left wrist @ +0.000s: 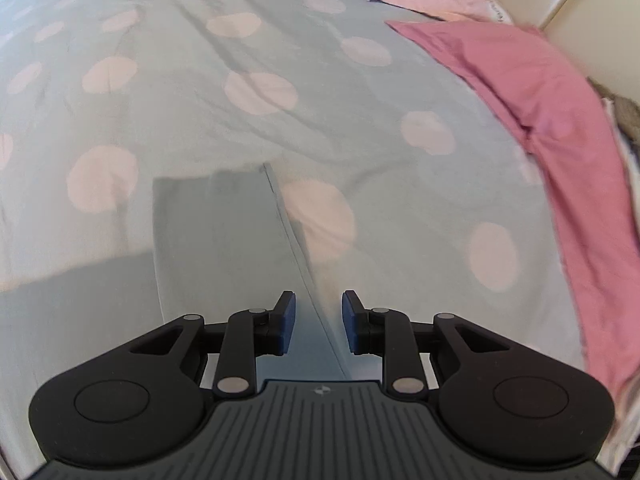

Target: Fold clothes

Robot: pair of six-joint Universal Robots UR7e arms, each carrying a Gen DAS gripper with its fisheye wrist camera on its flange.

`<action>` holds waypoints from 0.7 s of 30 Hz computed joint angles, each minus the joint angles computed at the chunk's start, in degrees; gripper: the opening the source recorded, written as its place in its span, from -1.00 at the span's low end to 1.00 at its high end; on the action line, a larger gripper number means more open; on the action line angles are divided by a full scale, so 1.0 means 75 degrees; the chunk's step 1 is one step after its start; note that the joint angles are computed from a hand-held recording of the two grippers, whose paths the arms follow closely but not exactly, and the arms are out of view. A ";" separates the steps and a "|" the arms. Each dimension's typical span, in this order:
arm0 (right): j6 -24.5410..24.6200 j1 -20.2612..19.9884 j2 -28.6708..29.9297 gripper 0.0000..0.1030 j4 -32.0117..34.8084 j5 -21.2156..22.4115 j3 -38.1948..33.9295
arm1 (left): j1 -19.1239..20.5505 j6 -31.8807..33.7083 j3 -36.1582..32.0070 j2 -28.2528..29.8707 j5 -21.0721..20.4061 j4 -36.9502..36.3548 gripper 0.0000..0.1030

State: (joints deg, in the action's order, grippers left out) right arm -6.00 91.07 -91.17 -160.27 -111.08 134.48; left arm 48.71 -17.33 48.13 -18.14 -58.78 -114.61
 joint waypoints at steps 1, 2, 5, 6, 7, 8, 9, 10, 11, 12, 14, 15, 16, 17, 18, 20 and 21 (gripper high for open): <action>-0.0004 -0.0033 -0.0006 -0.19 0.0019 0.0047 -0.0012 | 0.0019 0.0034 -0.0202 0.0155 0.0094 0.0097 -0.57; 0.0006 -0.0049 -0.0004 -0.19 0.0039 0.0068 -0.0028 | 0.0038 0.0062 -0.0412 0.0313 0.0187 0.0200 -0.57; -0.0030 -0.0020 0.0080 -0.19 -0.0028 0.0037 -0.0078 | 0.0111 0.0124 -0.0816 0.0618 0.0125 0.0480 -0.57; 0.0012 -0.0063 0.0075 -0.20 -0.0059 0.0096 -0.0070 | 0.0117 0.0137 -0.0926 0.0709 0.0218 0.0566 -0.57; 0.0062 -0.0112 0.0064 -0.20 -0.0087 0.0165 -0.0061 | 0.0123 0.0149 -0.1039 0.0801 0.0316 0.0656 -0.57; 0.0152 -0.0192 0.0019 -0.21 -0.0091 0.0285 -0.0038 | 0.0126 0.0118 -0.1133 0.0870 0.0388 0.0761 -0.59; 0.0259 -0.0314 -0.0050 -0.22 -0.0103 0.0468 0.0001 | 0.0130 0.0075 -0.1225 0.0922 0.0419 0.0852 -0.61; 0.0387 -0.0459 -0.0153 -0.25 -0.0112 0.0675 0.0056 | 0.0124 0.0045 -0.1292 0.0963 0.0449 0.0917 -0.63; 0.0512 -0.0571 -0.0214 -0.28 -0.0164 0.0849 0.0112 | 0.0117 0.0116 -0.1343 0.0989 0.0477 0.0980 -0.63; 0.0637 -0.0679 -0.0267 -0.29 -0.0223 0.1019 0.0167 | 0.0110 0.0193 -0.1393 0.1015 0.0505 0.1043 -0.64; 0.0888 -0.0900 -0.0371 -0.37 -0.0339 0.1362 0.0276 | 0.0077 0.0323 -0.1343 0.1020 0.0632 0.1021 -0.77; 0.0966 -0.0969 -0.0351 -0.46 -0.0398 0.1508 0.0299 | 0.0061 0.0381 -0.1278 0.1003 0.0689 0.0968 -0.78; 0.1038 -0.1034 -0.0321 -0.49 -0.0457 0.1650 0.0319 | 0.0049 0.0434 -0.1165 0.0952 0.0719 0.0865 -0.83; 0.1110 -0.1098 -0.0290 -0.49 -0.0517 0.1793 0.0339 | 0.0037 0.0488 -0.1051 0.0900 0.0747 0.0760 -0.86; 0.1170 -0.1097 -0.0236 -0.49 -0.0591 0.1828 0.0343 | 0.0025 0.0542 -0.0938 0.0849 0.0775 0.0655 -0.90; 0.1285 -0.1079 -0.0123 -0.72 -0.0744 0.1871 0.0346 | 0.0053 0.0590 -0.0750 0.0720 0.0664 0.0395 -0.93; 0.1299 -0.1028 -0.0080 -0.79 -0.0776 0.1808 0.0333 | 0.0069 0.0573 -0.0677 0.0653 0.0577 0.0272 -0.94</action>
State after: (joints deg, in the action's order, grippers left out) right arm 3.74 83.36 -91.77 -166.09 -97.52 136.98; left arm 49.23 -13.04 43.05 -13.25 -54.46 -112.57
